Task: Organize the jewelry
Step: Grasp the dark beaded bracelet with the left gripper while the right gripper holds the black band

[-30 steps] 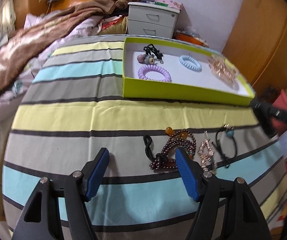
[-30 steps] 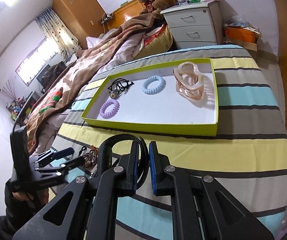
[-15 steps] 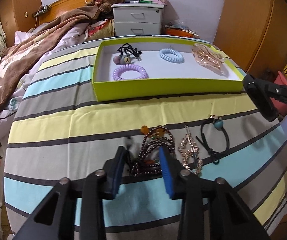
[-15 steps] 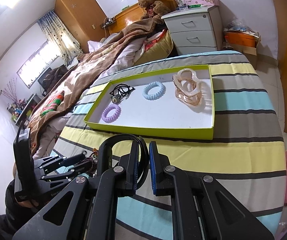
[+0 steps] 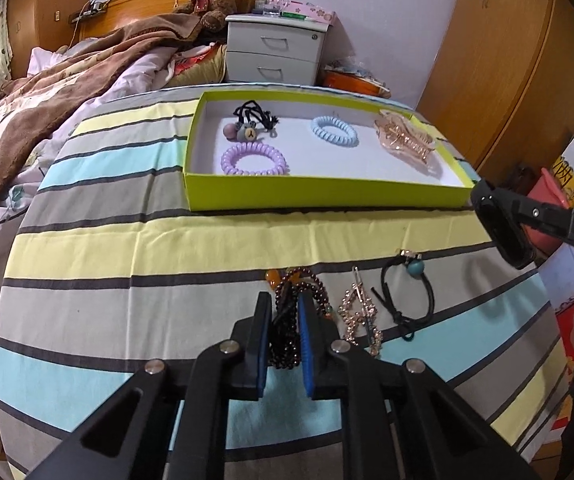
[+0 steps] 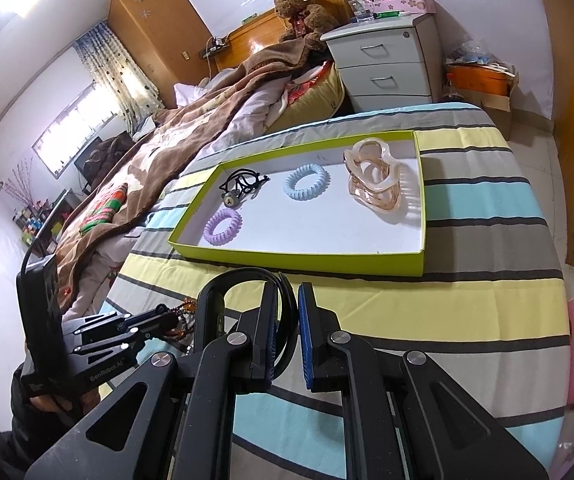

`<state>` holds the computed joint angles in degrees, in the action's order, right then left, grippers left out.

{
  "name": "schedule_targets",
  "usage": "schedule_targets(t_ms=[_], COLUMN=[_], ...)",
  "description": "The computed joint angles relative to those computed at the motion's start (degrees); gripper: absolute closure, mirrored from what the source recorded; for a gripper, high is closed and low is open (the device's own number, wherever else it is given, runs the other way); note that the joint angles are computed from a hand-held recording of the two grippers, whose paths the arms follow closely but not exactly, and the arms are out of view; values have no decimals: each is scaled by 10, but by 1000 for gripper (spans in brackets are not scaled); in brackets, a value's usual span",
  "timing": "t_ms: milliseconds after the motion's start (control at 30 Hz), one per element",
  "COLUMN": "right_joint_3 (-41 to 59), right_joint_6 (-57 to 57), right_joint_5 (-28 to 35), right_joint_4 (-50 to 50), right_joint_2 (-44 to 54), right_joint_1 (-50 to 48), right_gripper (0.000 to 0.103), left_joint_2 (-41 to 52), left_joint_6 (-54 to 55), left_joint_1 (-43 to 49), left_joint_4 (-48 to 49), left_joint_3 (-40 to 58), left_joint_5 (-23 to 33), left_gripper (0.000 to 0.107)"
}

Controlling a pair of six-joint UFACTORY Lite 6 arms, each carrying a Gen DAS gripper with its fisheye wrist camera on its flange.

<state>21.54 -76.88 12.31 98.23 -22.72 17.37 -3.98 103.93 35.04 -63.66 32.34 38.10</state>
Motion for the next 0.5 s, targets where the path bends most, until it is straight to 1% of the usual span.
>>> schedule_targets(t_ms=[233, 300, 367, 500], right_joint_3=[-3, -5, -5, -3], right_joint_6=[45, 55, 85, 132], right_joint_5=[-12, -13, -16, -21], right_joint_4=[-39, -48, -76, -120], right_joint_2=[-18, -24, -33, -47], right_joint_1=[7, 8, 10, 14], right_gripper=[92, 92, 92, 92], left_joint_2=[-4, 0, -2, -8], left_joint_6=[-19, -29, -37, -49], left_joint_1=[24, 33, 43, 58], left_joint_4=[14, 22, 28, 34], left_joint_3=[18, 29, 37, 58], left_joint_5=[39, 58, 75, 112], left_gripper=[94, 95, 100, 100])
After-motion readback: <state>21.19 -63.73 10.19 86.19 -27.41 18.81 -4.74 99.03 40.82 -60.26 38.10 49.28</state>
